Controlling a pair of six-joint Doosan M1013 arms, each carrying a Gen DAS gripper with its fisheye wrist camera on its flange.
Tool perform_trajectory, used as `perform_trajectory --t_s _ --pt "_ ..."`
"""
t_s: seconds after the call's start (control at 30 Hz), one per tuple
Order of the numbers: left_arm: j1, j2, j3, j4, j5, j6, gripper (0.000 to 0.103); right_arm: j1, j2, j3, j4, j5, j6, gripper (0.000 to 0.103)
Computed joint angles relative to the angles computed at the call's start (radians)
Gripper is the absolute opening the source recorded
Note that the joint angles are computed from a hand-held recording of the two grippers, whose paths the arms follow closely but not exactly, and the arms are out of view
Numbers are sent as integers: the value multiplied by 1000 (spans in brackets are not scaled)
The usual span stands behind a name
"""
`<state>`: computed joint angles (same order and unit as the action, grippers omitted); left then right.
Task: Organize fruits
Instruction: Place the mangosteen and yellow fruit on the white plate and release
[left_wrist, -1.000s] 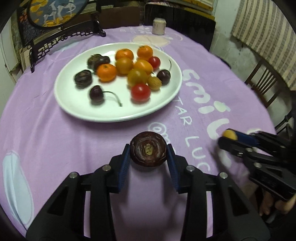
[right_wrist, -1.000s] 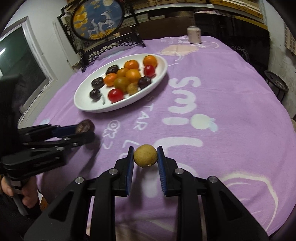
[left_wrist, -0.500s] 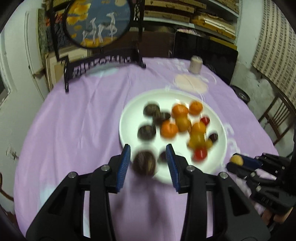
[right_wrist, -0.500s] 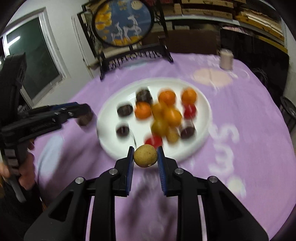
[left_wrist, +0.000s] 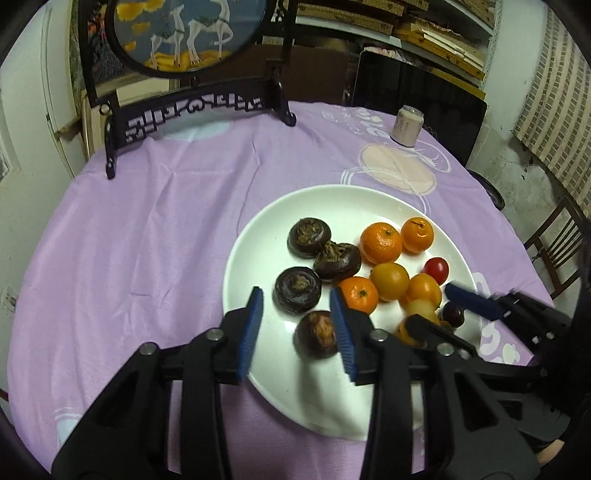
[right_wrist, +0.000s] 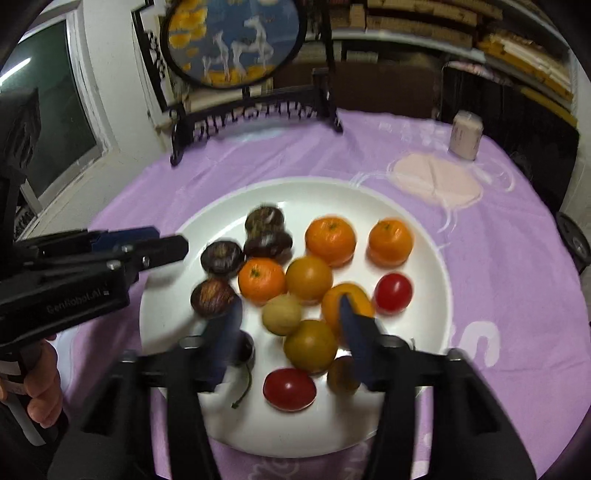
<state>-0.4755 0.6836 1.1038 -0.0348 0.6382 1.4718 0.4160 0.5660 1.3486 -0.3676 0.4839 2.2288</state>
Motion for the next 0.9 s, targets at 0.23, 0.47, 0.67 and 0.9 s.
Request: perform_trajectory --t_s 0.23,0.47,0.67,0.9 --pt "0 -7 18 -4 -8 2 47 2 -23 45 -108 -32 121 59" --pt "-11 -32 66 69 -64 -55 86 19 -23 54 -256 4 259 64" --pt "-29 -106 182 188 -165 -180 101 38 -46 81 -318 109 343 64" --pt "-58 -174 295 270 -183 -234 101 59 -105 163 -312 120 386 64"
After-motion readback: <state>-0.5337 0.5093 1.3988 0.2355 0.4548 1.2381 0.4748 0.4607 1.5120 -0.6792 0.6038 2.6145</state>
